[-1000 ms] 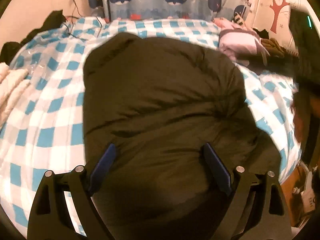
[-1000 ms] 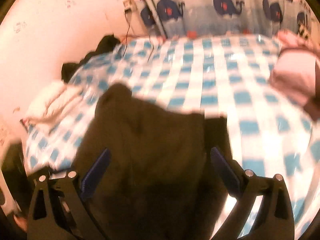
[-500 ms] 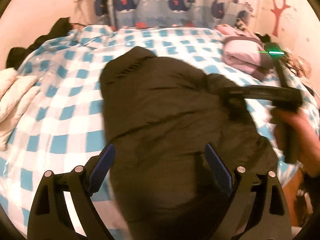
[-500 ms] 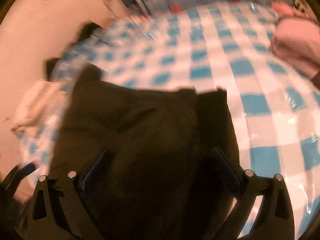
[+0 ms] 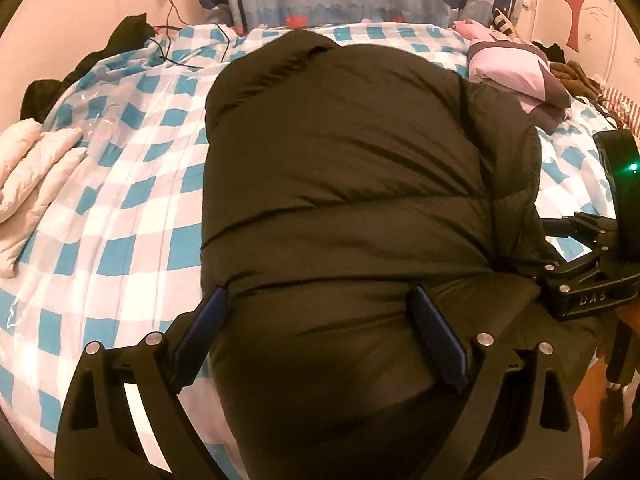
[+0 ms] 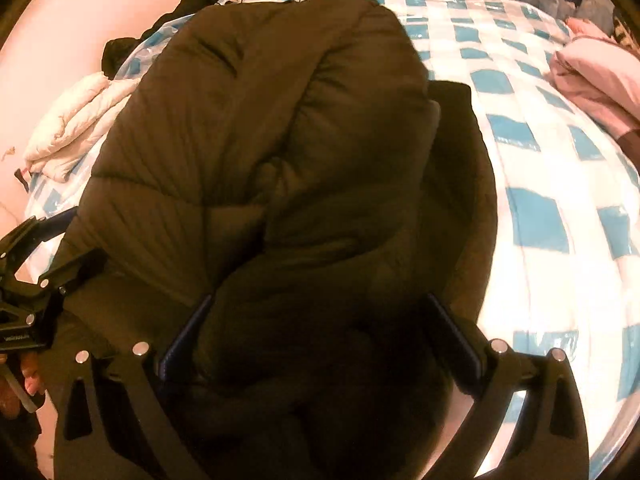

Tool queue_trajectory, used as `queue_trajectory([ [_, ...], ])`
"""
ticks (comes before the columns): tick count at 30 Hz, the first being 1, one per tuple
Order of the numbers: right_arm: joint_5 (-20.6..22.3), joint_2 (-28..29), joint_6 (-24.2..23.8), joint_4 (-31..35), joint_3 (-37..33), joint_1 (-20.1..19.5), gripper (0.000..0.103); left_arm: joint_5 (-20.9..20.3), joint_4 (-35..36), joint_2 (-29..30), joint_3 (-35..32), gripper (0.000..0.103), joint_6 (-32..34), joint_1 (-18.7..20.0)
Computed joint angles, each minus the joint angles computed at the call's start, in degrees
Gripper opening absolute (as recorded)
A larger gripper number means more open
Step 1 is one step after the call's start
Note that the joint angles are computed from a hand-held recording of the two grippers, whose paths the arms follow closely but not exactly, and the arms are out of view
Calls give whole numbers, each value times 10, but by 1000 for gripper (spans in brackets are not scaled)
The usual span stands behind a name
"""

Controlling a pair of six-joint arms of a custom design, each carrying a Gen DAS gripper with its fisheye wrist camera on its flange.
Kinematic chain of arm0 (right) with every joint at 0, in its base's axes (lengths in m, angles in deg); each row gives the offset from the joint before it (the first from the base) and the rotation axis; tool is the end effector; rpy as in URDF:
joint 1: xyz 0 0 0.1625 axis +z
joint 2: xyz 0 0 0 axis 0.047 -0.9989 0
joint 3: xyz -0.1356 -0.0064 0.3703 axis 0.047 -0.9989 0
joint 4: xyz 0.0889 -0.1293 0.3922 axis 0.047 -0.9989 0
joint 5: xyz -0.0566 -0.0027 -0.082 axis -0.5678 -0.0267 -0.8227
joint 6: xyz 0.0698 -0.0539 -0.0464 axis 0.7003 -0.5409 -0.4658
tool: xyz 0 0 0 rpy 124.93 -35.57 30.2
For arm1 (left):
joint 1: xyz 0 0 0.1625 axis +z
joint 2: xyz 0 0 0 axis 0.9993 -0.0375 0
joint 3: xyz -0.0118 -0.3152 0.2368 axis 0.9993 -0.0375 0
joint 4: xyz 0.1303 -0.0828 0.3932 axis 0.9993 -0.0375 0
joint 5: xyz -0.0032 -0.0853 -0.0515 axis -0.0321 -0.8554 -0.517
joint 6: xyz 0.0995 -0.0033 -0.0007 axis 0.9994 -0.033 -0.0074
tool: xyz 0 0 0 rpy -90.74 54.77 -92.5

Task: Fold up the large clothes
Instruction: 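Open both grippers and lift them off the folded jacket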

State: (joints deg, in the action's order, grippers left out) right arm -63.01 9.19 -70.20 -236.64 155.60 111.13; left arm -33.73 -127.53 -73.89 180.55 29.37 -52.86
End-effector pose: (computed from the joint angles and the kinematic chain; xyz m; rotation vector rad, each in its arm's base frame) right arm 0.2797 -0.4191 0.0936 0.6250 -2.5865 0.4756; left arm -0.1242 -0.3502 0.2711 0.4575 2.2031 -0.7153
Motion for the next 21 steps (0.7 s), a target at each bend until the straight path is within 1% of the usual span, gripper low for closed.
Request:
queue_trajectory([
  [2, -2, -14, 17, 10, 4, 5, 96, 10, 32, -7, 0, 88, -24, -15],
  [3, -3, -21, 17, -8, 12, 13, 96, 20, 57, -12, -1, 88, -44, -26],
  [4, 3, -25, 7, -32, 19, 17, 96, 29, 81, -16, -2, 88, -64, -37],
  [5, 12, -32, -7, -70, 32, 26, 96, 33, 97, -19, -2, 88, -77, -44],
  [6, 11, -33, -15, -97, 40, 34, 96, 37, 120, -23, -5, 88, -95, -53],
  [7, 5, -30, -19, -110, 42, 39, 96, 44, 139, -25, -6, 88, -108, -60],
  [8, -10, -23, -19, -111, 40, 44, 96, 50, 165, -29, -8, 88, -130, -70],
  [9, -25, -15, -12, -90, 33, 44, 96, 52, 179, -31, -10, 88, -141, -76],
  [10, -29, -7, 4, -51, 26, 35, 96, 55, 196, -35, -12, 88, -155, -84],
  [12, -7, -12, 18, -29, 25, 12, 96, 59, 232, -39, -17, 88, -182, -99],
  [15, -16, -17, 31, -9, 17, 17, 96, 67, 272, -49, -23, 88, -206, -114],
  [17, -16, -22, 27, -20, 10, 28, 96, 77, 312, -52, -30, 88, -234, -121],
  [18, -10, -32, 22, -34, 19, 30, 96, 80, 330, -53, -33, 88, -247, -125],
  [21, 2, -41, -1, -80, 14, 44, 96, 86, 344, -61, -37, 88, -252, -131],
])
